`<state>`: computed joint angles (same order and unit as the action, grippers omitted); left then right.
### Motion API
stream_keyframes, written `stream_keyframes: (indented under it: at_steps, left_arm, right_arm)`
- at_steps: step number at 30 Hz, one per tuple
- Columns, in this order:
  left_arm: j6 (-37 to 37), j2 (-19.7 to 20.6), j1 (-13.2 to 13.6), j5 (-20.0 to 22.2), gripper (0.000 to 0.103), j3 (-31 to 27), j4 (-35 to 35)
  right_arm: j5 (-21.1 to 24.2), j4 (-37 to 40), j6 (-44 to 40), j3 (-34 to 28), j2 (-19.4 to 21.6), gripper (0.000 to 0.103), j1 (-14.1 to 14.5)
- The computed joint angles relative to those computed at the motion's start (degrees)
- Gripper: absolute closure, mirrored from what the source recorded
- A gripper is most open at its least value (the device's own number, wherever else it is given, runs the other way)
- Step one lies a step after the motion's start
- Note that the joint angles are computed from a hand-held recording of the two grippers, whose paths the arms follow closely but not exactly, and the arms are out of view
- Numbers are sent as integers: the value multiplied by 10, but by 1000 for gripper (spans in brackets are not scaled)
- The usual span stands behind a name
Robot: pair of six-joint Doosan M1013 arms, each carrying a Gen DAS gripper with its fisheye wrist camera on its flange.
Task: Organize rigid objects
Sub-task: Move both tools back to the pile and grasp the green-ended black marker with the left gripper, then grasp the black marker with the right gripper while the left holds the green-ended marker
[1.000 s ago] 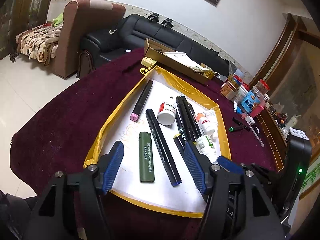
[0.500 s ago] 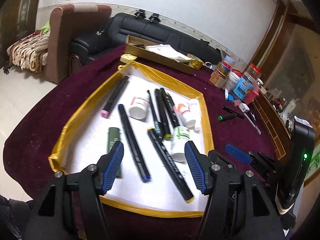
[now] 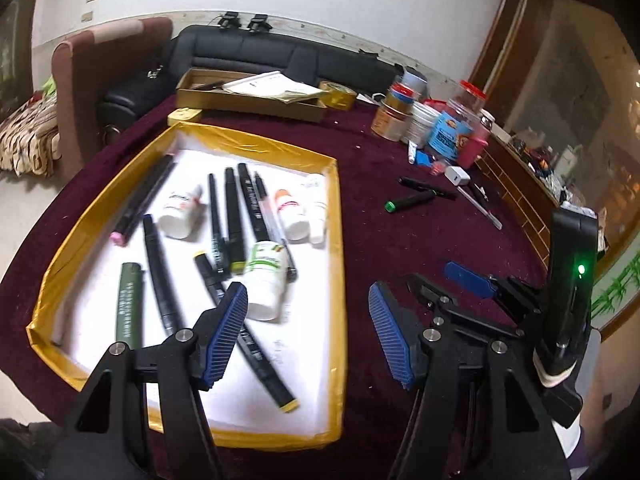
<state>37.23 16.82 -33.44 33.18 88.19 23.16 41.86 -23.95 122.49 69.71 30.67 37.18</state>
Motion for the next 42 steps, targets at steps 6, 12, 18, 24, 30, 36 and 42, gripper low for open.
stream_keyframes:
  at_steps: [6,12,18,24,30,36,42]
  left_arm:
    - [59,26,-10,22,41,-42,-15]
    - [174,69,-10,35,41,-112,-82]
    - [281,148,-14,79,41,-225,-114]
    - [372,245,-22,137,41,-358,-64]
    - [439,328,-16,212,41,-481,-92]
    - [443,356,-8,247,54,-524,-134]
    - [450,323,-3,251,91,-477,-186]
  right_arm:
    - [7,39,-13,3,-2,58,-33]
    - [-20,133,34,6,-5,55,-112]
    - [-77,208,53,1,10,55,-170]
    - [-153,327,5,42,5,55,-194]
    - [-162,384,-16,54,5,55,-204]
    - [-158,364,-8,49,8,55,-203]
    - [-154,312,21,44,11,54,-197]
